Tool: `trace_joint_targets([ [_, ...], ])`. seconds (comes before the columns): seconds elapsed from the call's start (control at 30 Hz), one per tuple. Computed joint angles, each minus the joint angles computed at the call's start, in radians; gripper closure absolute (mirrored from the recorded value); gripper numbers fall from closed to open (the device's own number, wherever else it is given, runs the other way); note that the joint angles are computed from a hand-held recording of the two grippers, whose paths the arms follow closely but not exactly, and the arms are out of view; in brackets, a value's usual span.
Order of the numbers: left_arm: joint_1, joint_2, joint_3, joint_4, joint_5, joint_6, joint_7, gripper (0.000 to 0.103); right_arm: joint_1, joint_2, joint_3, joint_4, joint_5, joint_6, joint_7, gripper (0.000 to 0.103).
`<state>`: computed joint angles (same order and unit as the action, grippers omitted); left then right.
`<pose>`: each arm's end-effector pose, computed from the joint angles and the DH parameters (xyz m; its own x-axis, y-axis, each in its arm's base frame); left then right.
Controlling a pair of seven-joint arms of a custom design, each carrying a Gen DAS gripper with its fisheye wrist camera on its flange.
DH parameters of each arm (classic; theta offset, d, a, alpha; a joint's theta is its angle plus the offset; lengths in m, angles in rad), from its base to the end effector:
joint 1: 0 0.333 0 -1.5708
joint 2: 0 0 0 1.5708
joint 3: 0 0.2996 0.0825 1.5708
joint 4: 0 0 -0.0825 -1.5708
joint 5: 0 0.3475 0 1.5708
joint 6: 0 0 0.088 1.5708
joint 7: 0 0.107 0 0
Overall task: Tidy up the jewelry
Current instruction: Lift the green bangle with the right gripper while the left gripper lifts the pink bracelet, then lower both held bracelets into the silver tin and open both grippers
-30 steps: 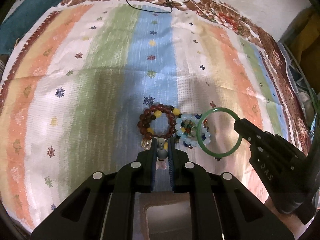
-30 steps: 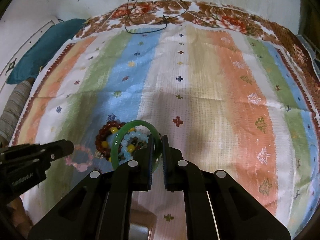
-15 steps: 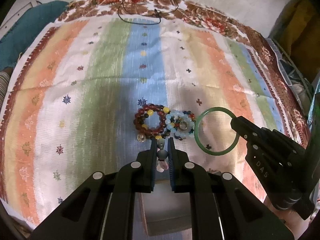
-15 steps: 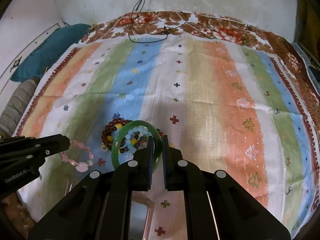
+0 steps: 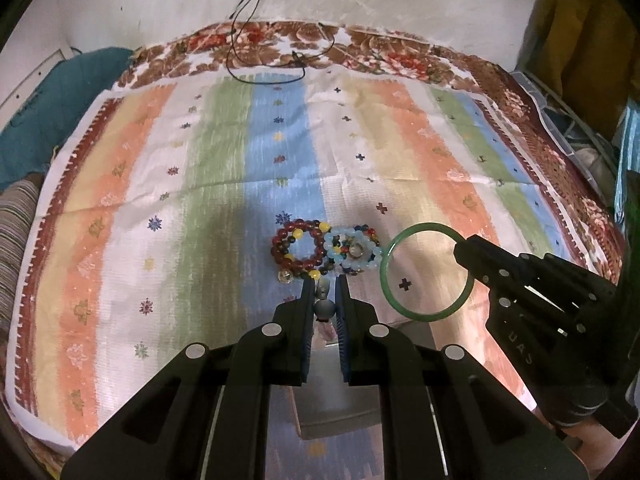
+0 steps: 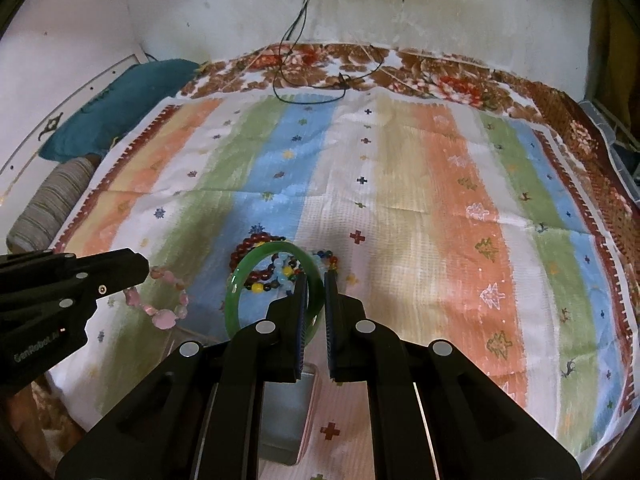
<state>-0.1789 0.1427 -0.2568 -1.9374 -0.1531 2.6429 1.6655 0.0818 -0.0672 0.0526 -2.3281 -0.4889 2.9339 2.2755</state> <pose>0.5472 -0.2429 0.4791 -0.4221 -0.8987 0.1189 -0.7887 0.2994 -0.5369 0.5047 0.0989 0.4451 -0.0995 -0.9928 -0.0672 -0.7566 0.1193 -0.6429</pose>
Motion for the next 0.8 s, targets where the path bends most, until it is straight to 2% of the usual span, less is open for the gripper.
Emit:
trace_joint_targets([
  [0.13, -0.002, -0.049, -0.003, -0.066, -0.015, 0.058, 0.033, 0.093, -0.004, -0.033, 0.008, -0.033, 0.006, 0.017, -0.004, 0.094],
  [0.3, -0.023, -0.11, 0.017, -0.146, 0.065, 0.138, -0.008, 0.093, -0.036, -0.082, 0.046, -0.083, -0.006, 0.035, 0.008, 0.094],
  [0.43, -0.03, -0.14, 0.027, -0.171, 0.014, 0.144, 0.026, 0.093, -0.07, -0.102, 0.083, -0.105, -0.03, 0.035, 0.041, 0.094],
  [0.6, -0.045, -0.17, 0.038, -0.208, -0.019, 0.156, 0.051, 0.093, -0.078, -0.117, 0.101, -0.126, -0.02, 0.039, 0.039, 0.094],
  [0.8, -0.058, -0.199, 0.049, -0.25, 0.01, 0.182, 0.026, 0.093, -0.084, -0.136, 0.12, -0.148, -0.002, 0.04, 0.025, 0.094],
])
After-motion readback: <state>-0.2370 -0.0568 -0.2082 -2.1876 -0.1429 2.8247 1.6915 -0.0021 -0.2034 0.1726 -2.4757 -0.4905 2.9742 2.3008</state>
